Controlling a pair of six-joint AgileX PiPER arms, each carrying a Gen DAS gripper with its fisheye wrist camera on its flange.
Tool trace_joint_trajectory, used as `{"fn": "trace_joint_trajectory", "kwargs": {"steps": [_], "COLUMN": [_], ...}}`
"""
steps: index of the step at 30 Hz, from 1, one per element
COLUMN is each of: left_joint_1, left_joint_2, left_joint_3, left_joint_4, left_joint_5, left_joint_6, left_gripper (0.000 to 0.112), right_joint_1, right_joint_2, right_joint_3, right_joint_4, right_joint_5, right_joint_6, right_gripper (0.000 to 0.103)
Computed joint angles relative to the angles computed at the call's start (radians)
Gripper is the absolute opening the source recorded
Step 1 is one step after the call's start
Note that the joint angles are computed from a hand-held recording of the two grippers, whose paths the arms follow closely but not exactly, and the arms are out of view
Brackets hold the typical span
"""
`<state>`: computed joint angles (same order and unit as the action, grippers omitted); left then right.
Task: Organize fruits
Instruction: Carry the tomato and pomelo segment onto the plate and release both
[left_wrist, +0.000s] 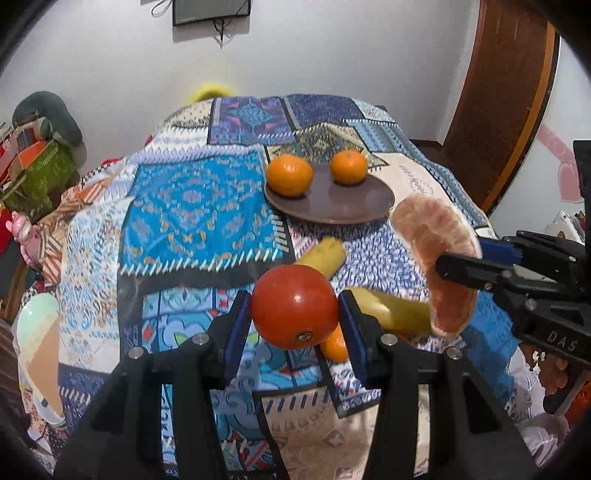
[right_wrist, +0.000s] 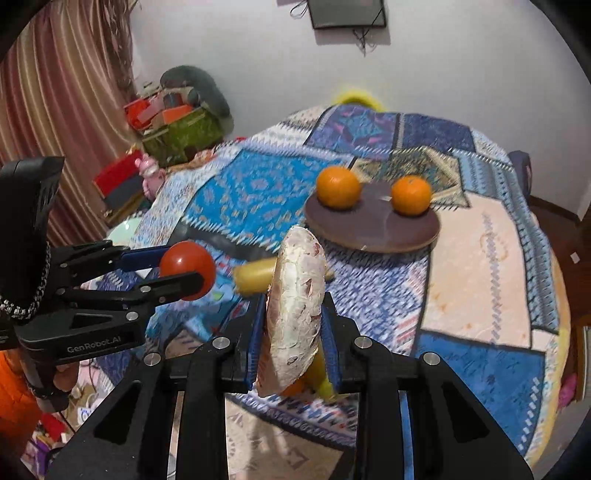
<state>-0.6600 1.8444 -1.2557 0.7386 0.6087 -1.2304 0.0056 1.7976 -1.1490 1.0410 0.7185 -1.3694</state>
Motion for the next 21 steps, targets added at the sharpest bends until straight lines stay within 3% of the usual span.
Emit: {"fn": "trace_joint_trajectory", "kwargs": {"steps": [21], "left_joint_1": [0.077], "left_joint_2": [0.133], "left_joint_3": [-0.311], "left_joint_4": [-0.069], "left_joint_5": [0.054], "left_joint_6": [0.153], "left_gripper": [0.048], "right_joint_1": [-0.097], "right_joint_2": [0.098], "right_joint_3": [-0.28], "right_joint_4": [0.035], "right_joint_5": [0.047], "right_joint_6": [0.065], "right_gripper": [0.026]}}
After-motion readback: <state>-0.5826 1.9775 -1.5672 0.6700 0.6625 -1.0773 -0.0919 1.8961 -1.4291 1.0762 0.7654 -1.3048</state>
